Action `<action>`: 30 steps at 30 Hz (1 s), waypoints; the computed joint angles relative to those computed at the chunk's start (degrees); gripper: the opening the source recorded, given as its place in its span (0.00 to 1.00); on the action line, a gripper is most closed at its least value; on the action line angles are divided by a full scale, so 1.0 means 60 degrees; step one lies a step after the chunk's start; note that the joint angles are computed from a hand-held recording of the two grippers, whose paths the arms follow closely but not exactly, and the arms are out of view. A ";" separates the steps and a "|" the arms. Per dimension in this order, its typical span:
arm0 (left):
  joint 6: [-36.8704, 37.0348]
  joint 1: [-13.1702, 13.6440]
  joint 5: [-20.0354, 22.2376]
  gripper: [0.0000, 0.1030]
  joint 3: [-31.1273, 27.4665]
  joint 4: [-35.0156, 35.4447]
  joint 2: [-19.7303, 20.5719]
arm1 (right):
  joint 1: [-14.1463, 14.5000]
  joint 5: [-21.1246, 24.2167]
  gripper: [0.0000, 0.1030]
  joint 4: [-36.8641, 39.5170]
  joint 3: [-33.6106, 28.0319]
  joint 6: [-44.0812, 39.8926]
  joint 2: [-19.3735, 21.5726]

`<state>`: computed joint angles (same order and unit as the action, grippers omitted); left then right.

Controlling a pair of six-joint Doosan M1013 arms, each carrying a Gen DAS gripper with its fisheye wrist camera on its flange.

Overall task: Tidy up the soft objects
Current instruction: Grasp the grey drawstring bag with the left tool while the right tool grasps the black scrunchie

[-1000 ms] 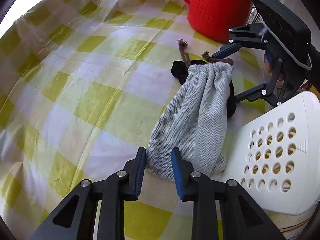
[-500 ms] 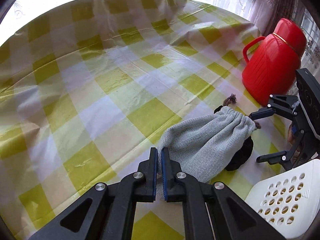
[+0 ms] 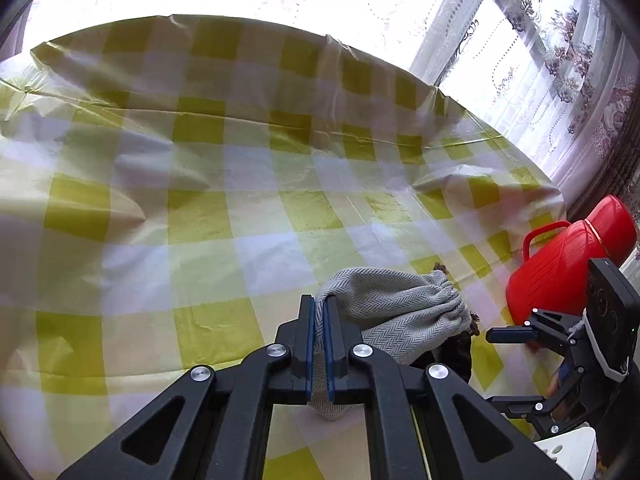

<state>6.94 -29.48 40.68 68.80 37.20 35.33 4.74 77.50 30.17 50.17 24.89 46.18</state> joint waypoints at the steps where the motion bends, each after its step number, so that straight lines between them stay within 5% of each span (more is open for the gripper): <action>1: -0.0323 0.0004 -0.0043 0.04 0.0065 0.0143 -0.0026 | 0.0006 -0.0087 0.81 -0.0061 0.0022 -0.0062 -0.0014; 8: -0.3456 -0.0120 0.0362 0.04 0.0636 0.1678 -0.0335 | 0.0051 0.0427 0.81 0.0151 -0.0606 0.0186 0.0311; 12: -0.5270 -0.0279 0.1423 0.04 0.0986 0.2271 -0.0545 | 0.0167 0.0894 0.81 0.0196 -0.1023 0.0483 0.0532; 22: -0.4696 -0.0760 0.2275 0.04 0.1363 0.1301 -0.0726 | 0.0583 0.0769 0.82 -0.0632 -0.1365 0.0165 0.0787; 26: -0.4053 -0.0914 0.2359 0.07 0.1398 0.0778 -0.0718 | 0.0691 0.0152 0.82 -0.0989 -0.0925 -0.0430 0.0599; 28: -0.3845 -0.0972 0.2588 0.12 0.1299 0.0750 -0.0662 | 0.0705 -0.0092 0.74 -0.0996 -0.0755 -0.0560 0.0511; 30: -0.3642 -0.0958 0.2770 0.35 0.1122 0.0740 -0.0581 | 0.0693 -0.0359 0.43 -0.0908 -0.0610 -0.0648 0.0426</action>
<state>-14.91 -35.23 57.30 75.54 41.64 31.84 8.90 75.35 24.72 46.51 21.01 48.73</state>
